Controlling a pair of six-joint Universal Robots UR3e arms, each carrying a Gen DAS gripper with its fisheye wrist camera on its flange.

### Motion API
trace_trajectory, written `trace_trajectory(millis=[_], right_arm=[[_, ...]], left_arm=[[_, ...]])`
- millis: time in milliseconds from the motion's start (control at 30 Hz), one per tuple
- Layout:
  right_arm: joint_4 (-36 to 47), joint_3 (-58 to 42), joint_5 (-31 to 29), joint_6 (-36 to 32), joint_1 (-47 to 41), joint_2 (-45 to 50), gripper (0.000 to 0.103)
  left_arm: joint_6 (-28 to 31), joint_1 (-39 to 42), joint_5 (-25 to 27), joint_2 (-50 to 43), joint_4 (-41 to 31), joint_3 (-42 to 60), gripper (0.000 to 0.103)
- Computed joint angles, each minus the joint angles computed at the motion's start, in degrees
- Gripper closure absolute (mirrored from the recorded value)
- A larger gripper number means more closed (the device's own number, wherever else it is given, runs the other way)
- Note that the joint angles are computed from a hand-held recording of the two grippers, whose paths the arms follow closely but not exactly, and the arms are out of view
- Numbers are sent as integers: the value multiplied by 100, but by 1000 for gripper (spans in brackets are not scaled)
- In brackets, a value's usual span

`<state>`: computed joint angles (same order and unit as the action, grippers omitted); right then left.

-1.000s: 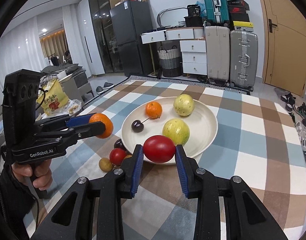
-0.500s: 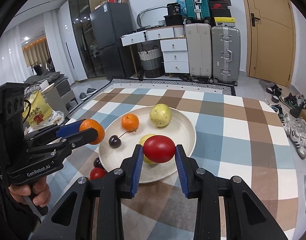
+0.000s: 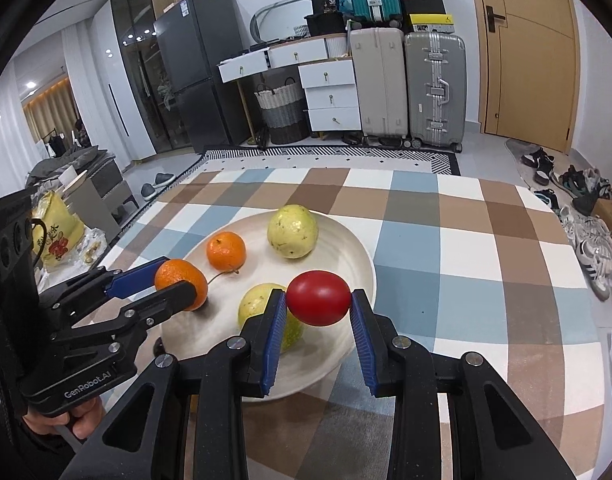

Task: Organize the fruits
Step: 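Carry the orange and tomato onto the cream plate and open both grippers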

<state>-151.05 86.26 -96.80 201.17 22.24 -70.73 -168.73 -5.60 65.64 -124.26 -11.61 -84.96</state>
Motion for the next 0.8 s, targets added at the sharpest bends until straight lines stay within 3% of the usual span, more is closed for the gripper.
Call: trace_trajectory(millis=[567, 633, 733, 800], right_arm=[[-156, -241, 53, 132, -157, 403, 70], [-124, -212, -8, 99, -127, 329, 62], [-195, 1, -169, 41, -30, 102, 54], [-175, 154, -209, 37, 29, -70, 51]], left_arm=[[0, 17, -119, -173, -260, 236, 67], [16, 74, -183, -44, -236, 104, 67], [50, 182, -294, 187, -204, -140, 59], [80, 251, -292, 380, -119, -358, 44]])
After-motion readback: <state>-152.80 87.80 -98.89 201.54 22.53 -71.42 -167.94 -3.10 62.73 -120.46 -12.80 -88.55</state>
